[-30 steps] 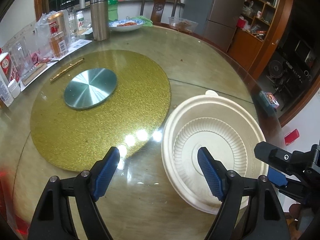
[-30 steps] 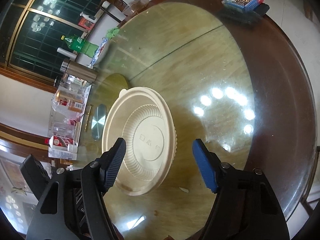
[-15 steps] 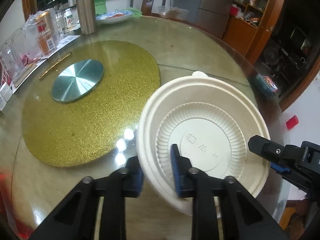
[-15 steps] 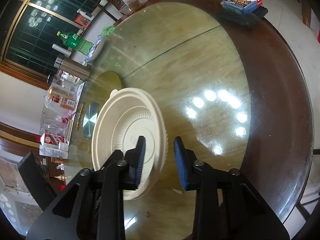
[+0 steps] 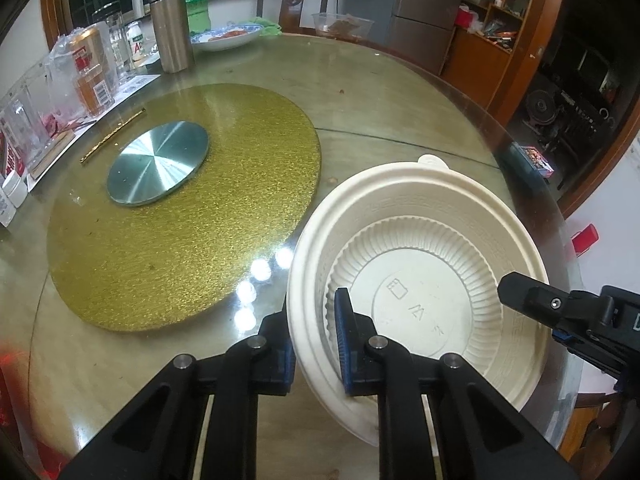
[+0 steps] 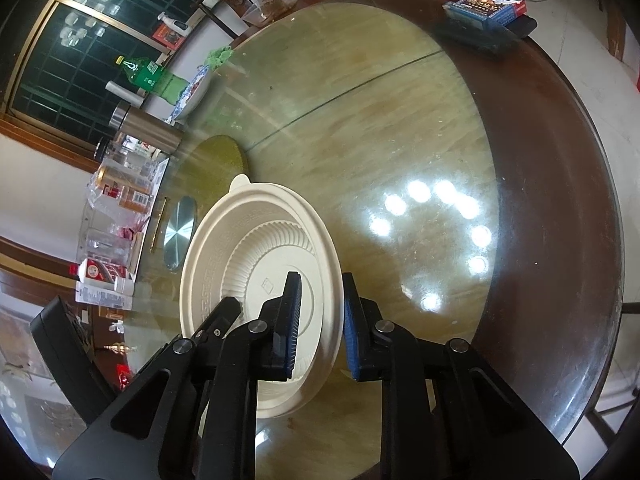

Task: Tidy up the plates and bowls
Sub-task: 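Lift the beige bowl with both tools and turn toward the plate stack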

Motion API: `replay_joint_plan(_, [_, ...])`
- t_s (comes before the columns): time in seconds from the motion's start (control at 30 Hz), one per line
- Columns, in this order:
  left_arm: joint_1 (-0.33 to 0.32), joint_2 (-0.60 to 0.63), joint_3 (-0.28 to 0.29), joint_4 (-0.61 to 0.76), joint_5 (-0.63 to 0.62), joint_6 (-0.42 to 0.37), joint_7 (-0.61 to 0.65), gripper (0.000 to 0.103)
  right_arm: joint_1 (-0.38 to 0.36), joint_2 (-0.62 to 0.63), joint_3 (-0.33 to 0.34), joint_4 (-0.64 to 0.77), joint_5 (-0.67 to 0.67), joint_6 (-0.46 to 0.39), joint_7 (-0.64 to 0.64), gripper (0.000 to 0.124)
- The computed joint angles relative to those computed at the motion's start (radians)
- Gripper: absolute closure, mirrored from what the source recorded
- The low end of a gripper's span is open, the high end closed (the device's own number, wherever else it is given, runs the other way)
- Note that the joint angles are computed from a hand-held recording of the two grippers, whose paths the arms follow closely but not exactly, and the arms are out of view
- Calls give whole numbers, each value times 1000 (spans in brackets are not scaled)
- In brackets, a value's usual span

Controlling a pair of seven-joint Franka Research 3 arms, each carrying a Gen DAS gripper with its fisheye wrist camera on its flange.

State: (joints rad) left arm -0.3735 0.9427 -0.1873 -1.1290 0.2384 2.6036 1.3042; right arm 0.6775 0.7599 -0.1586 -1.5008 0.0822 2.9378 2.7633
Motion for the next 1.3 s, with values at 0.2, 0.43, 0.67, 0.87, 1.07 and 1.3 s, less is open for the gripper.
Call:
replay_joint_plan(0.2, [-4,-15,11,-23,11,12,-18,88,14,-5,-17,7,-21,-35,6,115])
replay_joint_plan(0.43, [-2,-29,12,-46,21,32,-27,88,36,-12,-39,7,-74,-56,44,115])
replay_joint_plan(0.67, [-5,-62,24,-96,44,64,-53,88,38,-20,-37,-1,-103,-57,60,115])
replay_joint_plan(0.87, [-3,-91,31,-142,66,87,-78,88,43,-20,-35,6,-118,-55,67,115])
replay_joint_plan(1.07, [5,-118,33,-186,79,105,-96,88,48,-17,-29,12,-121,-50,64,115])
replay_joint_plan(1.3, [18,-168,41,-267,96,145,-130,88,53,-8,-19,37,-122,-52,43,115])
